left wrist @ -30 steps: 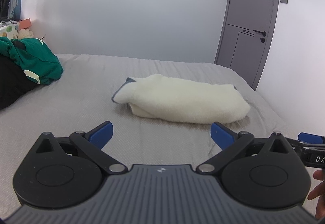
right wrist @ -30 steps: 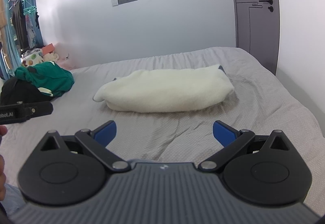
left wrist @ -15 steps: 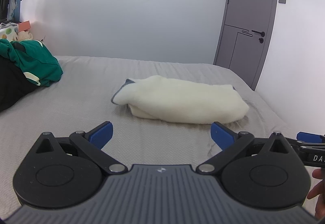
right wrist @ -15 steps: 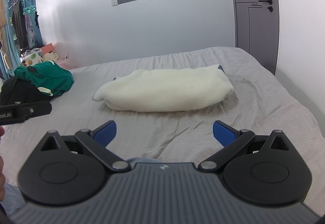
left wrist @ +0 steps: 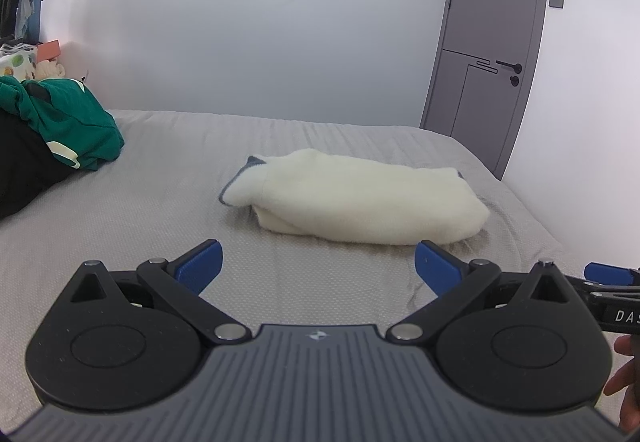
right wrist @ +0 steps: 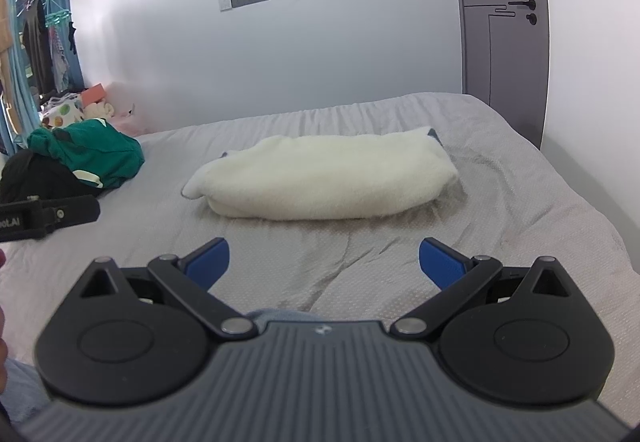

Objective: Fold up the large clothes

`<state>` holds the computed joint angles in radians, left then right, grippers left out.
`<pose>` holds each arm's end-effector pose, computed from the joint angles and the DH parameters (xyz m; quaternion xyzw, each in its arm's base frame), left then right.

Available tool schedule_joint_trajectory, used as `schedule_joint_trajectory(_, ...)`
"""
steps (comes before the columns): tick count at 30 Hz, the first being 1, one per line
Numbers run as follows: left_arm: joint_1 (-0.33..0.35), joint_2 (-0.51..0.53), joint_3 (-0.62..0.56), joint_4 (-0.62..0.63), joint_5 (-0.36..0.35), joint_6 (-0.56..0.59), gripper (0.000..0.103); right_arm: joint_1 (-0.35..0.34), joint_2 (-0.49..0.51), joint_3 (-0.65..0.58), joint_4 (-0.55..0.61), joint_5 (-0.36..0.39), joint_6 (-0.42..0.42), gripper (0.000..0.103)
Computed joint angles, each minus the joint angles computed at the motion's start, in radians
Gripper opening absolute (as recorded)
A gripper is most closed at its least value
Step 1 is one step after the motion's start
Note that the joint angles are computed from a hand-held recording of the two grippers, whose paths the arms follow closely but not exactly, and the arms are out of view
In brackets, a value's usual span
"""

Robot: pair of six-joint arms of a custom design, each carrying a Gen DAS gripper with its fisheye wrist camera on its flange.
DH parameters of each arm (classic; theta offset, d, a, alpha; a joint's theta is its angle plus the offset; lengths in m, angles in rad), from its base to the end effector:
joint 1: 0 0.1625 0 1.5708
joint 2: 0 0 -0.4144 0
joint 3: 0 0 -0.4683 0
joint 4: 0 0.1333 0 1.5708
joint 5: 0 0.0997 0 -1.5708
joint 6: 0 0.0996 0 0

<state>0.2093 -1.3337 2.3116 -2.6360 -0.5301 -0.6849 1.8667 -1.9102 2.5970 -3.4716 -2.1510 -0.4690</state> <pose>-0.4071 -0.3106 0.1355 0.2672 0.8249 -0.4438 0.2263 0.1736 -0.2994 0.3207 0.1423 -0.7911 0.5242 0.2813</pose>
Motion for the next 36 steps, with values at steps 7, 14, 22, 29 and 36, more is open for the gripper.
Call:
schedule_joint_trajectory(7, 0.000, 0.001, 0.000, 0.001, 0.000, 0.001, 0.103, 0.008, 0.004, -0.001, -0.003, -0.008, -0.001, 0.103)
schedule_joint_trajectory(14, -0.001, -0.003, 0.000, -0.001, 0.008, 0.003, 0.103, 0.006, 0.000, -0.002, 0.004, -0.005, -0.002, 0.103)
schedule_joint_trajectory(22, -0.011, -0.009, 0.005, 0.009, 0.014, -0.008, 0.103, 0.010, 0.012, -0.006, -0.006, -0.003, -0.009, 0.103)
schedule_joint_trajectory(29, -0.016, -0.013, 0.007, 0.016, 0.018, -0.014, 0.103, 0.013, 0.013, -0.002, -0.011, -0.003, -0.012, 0.103)
schedule_joint_trajectory(36, -0.024, -0.019, 0.009, 0.041, 0.025, -0.029, 0.103, 0.009, 0.011, -0.001, -0.004, 0.004, -0.013, 0.103)
